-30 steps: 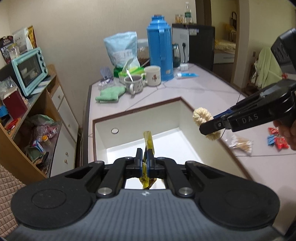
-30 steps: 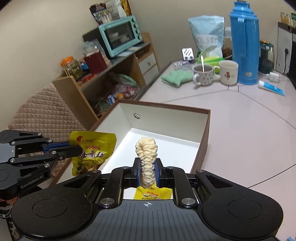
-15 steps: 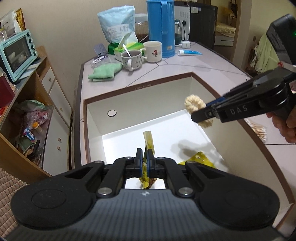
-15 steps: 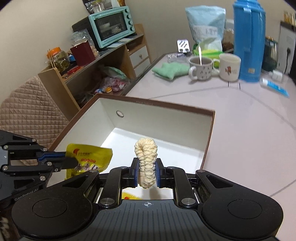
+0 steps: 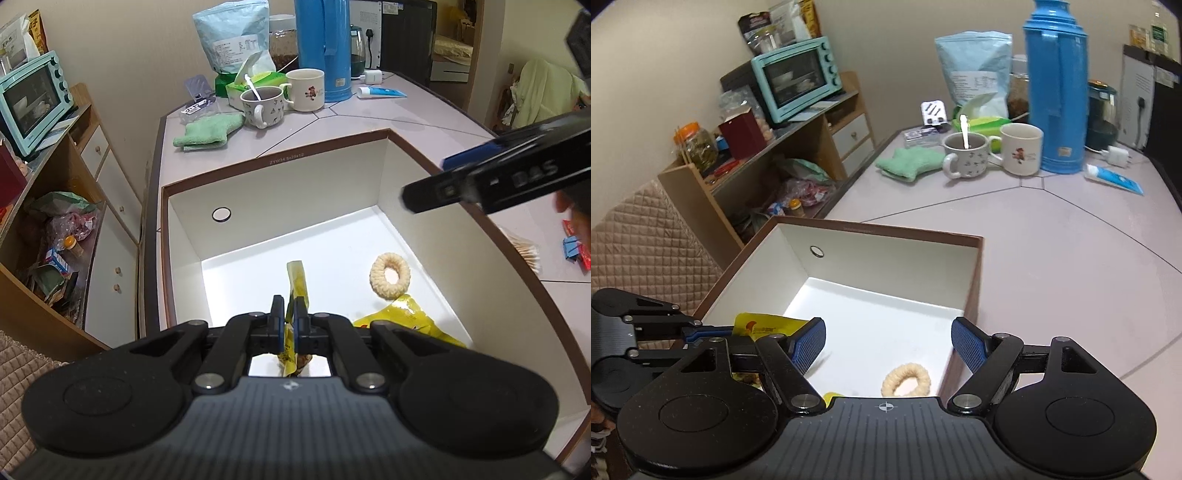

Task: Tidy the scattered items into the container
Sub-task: 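Open the right tool to drop the ring snack while the left tool drops the yellow packet into the box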

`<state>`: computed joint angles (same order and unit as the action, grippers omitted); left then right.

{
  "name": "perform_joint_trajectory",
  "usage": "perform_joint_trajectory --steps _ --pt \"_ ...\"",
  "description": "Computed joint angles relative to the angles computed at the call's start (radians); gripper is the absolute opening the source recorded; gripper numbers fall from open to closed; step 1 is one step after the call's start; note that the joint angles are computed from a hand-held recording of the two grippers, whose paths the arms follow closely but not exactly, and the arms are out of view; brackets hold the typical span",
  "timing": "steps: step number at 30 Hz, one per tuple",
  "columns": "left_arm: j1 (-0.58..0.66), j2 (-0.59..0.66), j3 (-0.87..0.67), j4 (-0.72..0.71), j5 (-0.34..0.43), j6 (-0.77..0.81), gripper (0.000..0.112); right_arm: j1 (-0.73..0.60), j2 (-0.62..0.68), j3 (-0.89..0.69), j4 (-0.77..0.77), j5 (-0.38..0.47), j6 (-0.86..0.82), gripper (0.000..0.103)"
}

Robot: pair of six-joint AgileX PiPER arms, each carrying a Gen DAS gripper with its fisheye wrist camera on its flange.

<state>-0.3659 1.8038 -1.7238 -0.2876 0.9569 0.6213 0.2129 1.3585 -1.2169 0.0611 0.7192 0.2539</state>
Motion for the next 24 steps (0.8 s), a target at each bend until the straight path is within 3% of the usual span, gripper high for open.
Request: perform_joint_trajectory --steps 4,14,24 --pt "0.007 0.012 -0.030 -0.026 0.024 -0.018 0.016 -0.001 -0.040 0.008 0.000 0.019 0.023 0.078" --pt "-0.010 -0.045 -0.021 0.037 0.060 -0.062 0.019 0.068 -0.088 -0.032 -0.032 0.186 0.083 0.078" --pt "-0.023 -0.181 0.072 0.141 0.129 -0.163 0.039 0.196 -0.156 -0.001 -0.115 0.290 0.228 0.078"
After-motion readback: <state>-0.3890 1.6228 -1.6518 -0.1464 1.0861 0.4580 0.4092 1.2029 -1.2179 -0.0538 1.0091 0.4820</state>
